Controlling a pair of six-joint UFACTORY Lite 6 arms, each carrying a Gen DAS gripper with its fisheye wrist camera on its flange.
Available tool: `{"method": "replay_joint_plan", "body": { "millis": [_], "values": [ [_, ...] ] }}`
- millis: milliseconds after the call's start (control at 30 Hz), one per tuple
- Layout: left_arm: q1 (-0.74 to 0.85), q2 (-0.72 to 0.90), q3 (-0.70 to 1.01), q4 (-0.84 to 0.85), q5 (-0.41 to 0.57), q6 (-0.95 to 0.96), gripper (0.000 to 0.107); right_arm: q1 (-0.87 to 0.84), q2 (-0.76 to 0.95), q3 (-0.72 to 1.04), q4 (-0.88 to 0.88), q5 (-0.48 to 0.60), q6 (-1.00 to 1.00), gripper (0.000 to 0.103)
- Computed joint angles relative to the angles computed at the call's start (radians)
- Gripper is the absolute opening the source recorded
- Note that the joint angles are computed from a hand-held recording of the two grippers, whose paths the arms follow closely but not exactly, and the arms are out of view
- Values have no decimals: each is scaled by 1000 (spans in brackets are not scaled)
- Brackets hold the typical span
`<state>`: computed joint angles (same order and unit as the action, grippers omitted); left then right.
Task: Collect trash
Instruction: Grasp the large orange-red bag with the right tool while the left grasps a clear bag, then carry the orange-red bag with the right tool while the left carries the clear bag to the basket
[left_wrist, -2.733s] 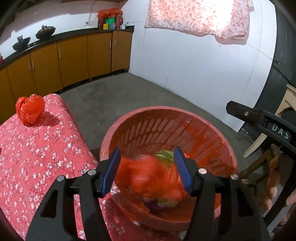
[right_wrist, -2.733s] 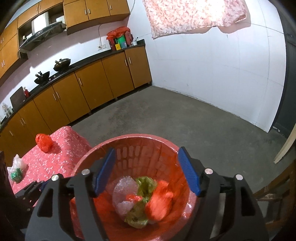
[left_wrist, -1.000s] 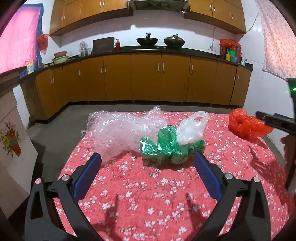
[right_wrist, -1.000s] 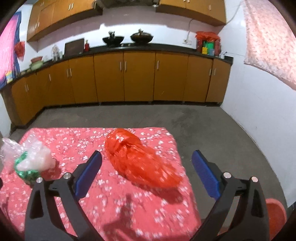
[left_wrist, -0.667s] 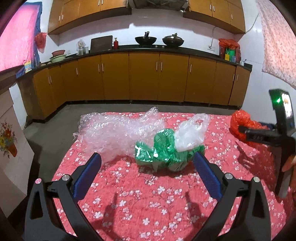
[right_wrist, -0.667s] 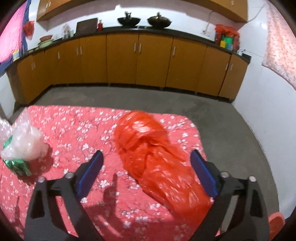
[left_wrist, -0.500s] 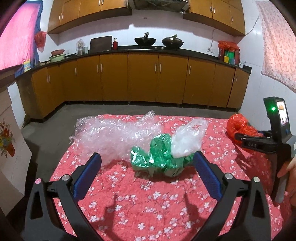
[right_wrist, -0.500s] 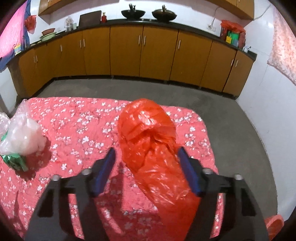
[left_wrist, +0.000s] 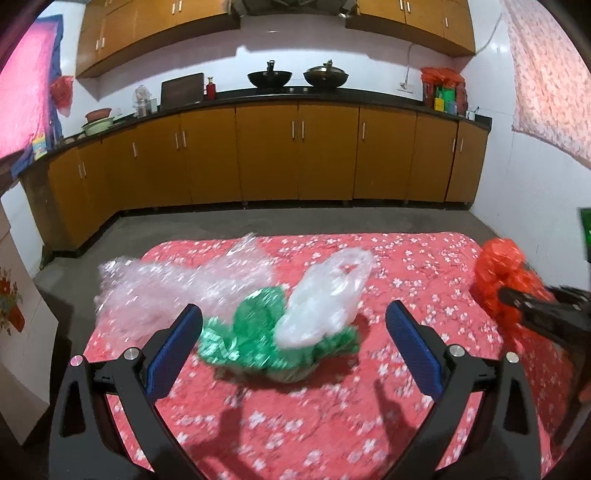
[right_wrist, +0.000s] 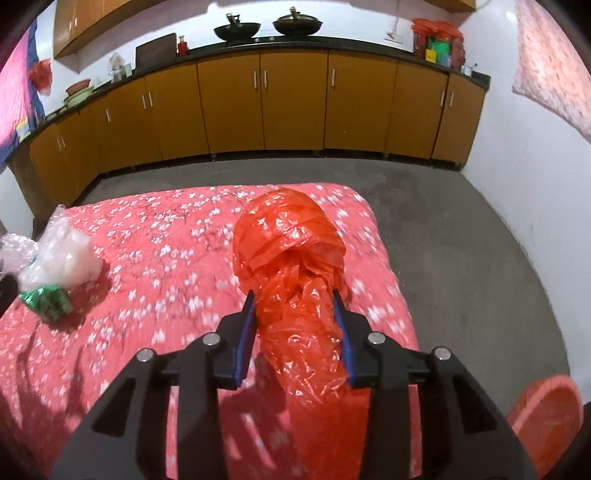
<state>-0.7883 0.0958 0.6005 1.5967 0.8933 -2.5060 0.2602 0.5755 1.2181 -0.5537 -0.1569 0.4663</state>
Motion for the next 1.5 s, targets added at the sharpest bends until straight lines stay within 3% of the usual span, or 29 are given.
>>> {"method": "replay_joint_plan", "body": {
  "millis": [300,467,533,633,733,967,1233,1500],
  "values": [
    [131,151,168,34,-129,91,75,-66,-103,-149,-322,-83,317,38],
    [157,169,171,50,-182,62,55,-59,-139,-189,-360,-99,345,38],
    [156,166,162,60,-192,45,41,-65,-152,-195,-415,-103,393,38],
    [145,147,142,77,-180,21,28,-56,-165,-212,-392,-103,377,38],
    [127,107,113,87,-168,4,20,-60,-181,-238,-383,-106,360,38],
    [59,-21,52,37,-118,34,19,-70,-263,-300,-459,-109,443,38],
    [-90,-207,1,-114,-29,151,19,-91,-472,-451,-572,-115,565,38],
    [-329,-315,23,-274,146,243,19,-183,-820,-664,-954,-137,945,38]
  ]
}}
